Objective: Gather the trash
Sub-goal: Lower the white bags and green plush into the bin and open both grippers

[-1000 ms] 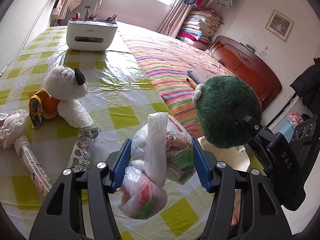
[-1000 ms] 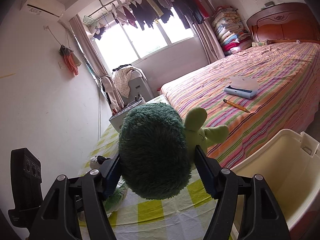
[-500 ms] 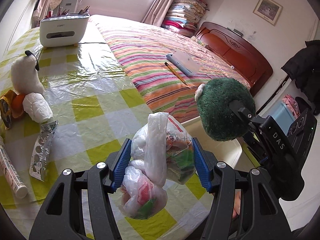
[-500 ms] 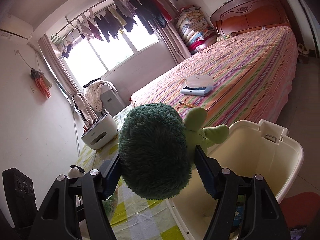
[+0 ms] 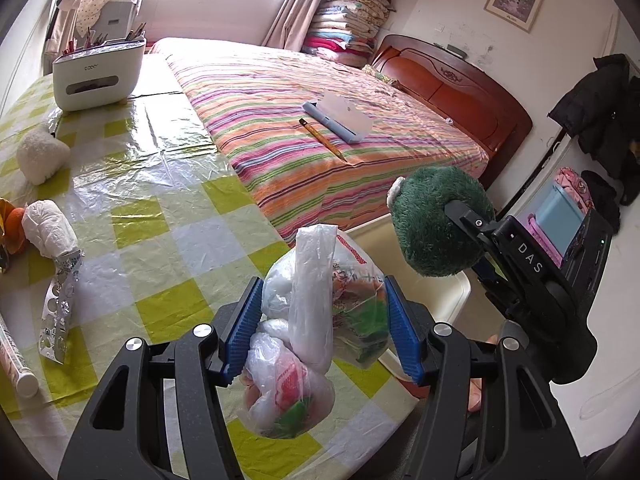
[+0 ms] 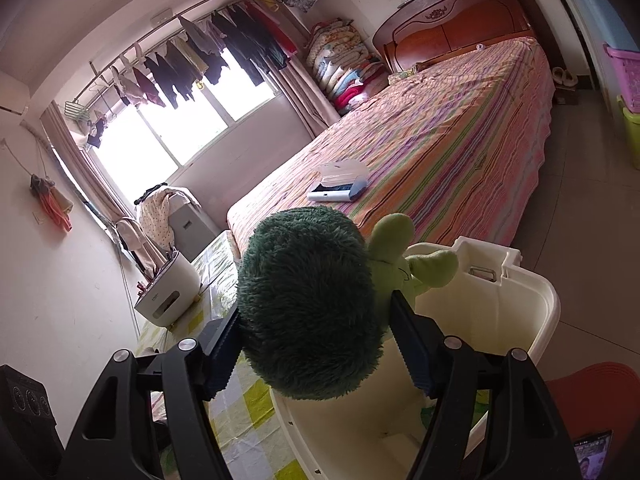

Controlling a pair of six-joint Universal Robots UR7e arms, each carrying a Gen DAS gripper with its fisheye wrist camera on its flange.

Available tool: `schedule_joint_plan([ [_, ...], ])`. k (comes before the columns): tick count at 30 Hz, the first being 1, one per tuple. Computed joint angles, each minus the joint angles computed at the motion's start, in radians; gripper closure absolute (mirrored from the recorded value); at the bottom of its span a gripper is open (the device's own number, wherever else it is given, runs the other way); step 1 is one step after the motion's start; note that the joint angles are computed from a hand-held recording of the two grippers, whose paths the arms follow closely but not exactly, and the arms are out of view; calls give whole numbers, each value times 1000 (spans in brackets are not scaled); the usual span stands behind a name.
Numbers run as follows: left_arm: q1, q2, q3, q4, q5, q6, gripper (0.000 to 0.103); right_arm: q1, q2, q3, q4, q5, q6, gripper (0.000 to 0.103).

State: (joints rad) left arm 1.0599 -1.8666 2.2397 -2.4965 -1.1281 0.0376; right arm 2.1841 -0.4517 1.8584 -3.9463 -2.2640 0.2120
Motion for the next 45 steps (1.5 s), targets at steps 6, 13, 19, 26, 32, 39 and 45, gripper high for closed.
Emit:
schedule_joint_plan([
  [6, -23, 12, -1, 11, 0, 10, 45, 2, 0, 3, -15, -57, 48, 32],
  [13, -32, 47, -7, 11, -10, 30, 45, 10, 11, 7, -105, -67, 35, 31],
  [19, -24, 96, -19, 6, -37, 31, 45, 6, 18, 21, -235, -51, 41, 30],
  [26, -9, 189, -56, -1, -72, 12, 45, 13, 28, 28, -383, -30, 9, 30],
  [32, 0, 263, -78, -2, -80, -6, 45, 20, 36, 20, -438, -15, -42, 25],
  [39, -2, 296, -76, -22, -88, -17, 39, 11, 29, 29, -407, 17, -8, 24],
  [45, -23, 268, -52, -63, -63, -20, 21, 9, 27, 32, -405, 26, -10, 24],
])
